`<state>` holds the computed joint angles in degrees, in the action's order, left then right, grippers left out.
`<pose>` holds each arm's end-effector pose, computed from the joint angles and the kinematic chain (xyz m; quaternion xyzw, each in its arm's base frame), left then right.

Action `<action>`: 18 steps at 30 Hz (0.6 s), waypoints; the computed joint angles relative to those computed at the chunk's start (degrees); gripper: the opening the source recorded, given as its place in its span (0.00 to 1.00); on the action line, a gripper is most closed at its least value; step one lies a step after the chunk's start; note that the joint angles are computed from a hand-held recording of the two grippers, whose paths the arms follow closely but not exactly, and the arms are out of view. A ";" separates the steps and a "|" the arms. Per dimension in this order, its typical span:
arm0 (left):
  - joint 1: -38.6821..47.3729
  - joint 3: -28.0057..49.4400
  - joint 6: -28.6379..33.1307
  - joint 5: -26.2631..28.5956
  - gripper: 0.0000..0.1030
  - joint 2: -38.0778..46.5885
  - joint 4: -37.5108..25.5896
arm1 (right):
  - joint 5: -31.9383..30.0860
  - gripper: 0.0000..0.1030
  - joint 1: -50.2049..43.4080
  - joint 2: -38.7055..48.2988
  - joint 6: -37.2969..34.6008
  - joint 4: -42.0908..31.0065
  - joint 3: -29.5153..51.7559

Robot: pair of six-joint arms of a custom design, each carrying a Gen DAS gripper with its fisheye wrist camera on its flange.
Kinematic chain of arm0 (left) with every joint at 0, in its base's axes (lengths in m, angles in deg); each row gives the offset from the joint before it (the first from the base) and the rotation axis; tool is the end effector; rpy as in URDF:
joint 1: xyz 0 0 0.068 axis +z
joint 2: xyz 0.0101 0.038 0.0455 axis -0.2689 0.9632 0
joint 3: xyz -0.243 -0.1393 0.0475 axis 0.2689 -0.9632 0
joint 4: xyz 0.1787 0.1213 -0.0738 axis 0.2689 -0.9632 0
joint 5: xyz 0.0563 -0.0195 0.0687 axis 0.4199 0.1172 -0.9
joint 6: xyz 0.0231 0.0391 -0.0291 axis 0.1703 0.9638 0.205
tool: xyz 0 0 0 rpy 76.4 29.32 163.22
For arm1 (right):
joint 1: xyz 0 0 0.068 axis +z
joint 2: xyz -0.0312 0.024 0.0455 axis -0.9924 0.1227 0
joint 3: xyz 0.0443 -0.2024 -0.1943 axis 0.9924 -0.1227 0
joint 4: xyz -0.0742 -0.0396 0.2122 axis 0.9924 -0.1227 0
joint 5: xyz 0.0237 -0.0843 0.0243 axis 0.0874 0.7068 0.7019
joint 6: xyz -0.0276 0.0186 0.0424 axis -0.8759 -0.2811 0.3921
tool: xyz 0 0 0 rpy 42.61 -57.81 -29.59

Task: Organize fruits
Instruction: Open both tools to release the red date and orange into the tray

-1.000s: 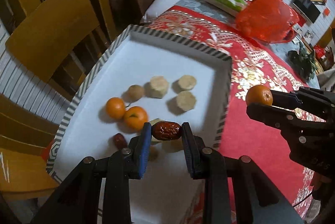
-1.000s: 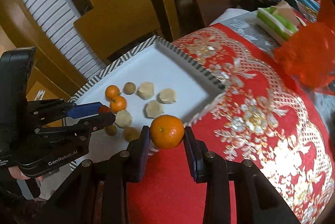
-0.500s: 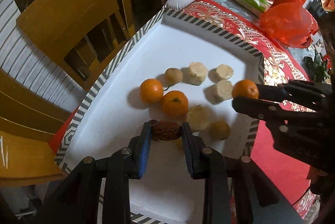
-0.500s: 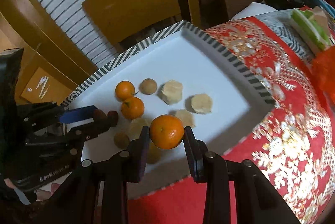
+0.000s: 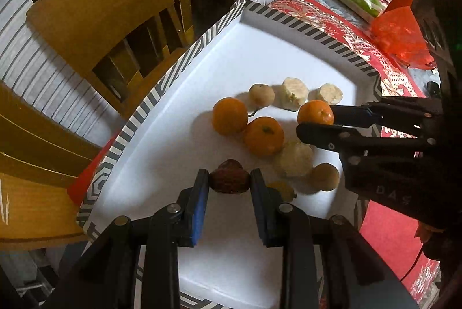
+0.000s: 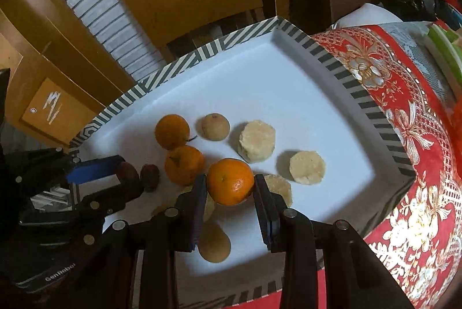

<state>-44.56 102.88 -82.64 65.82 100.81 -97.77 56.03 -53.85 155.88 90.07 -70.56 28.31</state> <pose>0.3160 -0.1778 0.2020 0.2558 0.9502 -0.0752 0.1613 0.3191 0.1780 0.1816 -0.0213 0.9732 0.1113 0.1999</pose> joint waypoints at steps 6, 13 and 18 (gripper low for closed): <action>0.18 0.20 -0.29 -0.75 0.27 0.65 0.27 | 0.11 0.36 -0.06 1.37 -0.07 -0.22 1.23; 0.18 0.27 -1.02 -1.23 0.45 0.73 0.64 | -0.46 0.36 -0.24 0.30 0.67 1.55 -0.47; -0.28 -0.39 -1.91 -1.76 0.59 -0.41 1.37 | 0.39 0.40 0.03 -3.27 1.74 2.44 -3.25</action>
<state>-44.84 102.49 -84.55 64.06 100.40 -96.40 56.42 -53.82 152.61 91.81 -68.12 25.07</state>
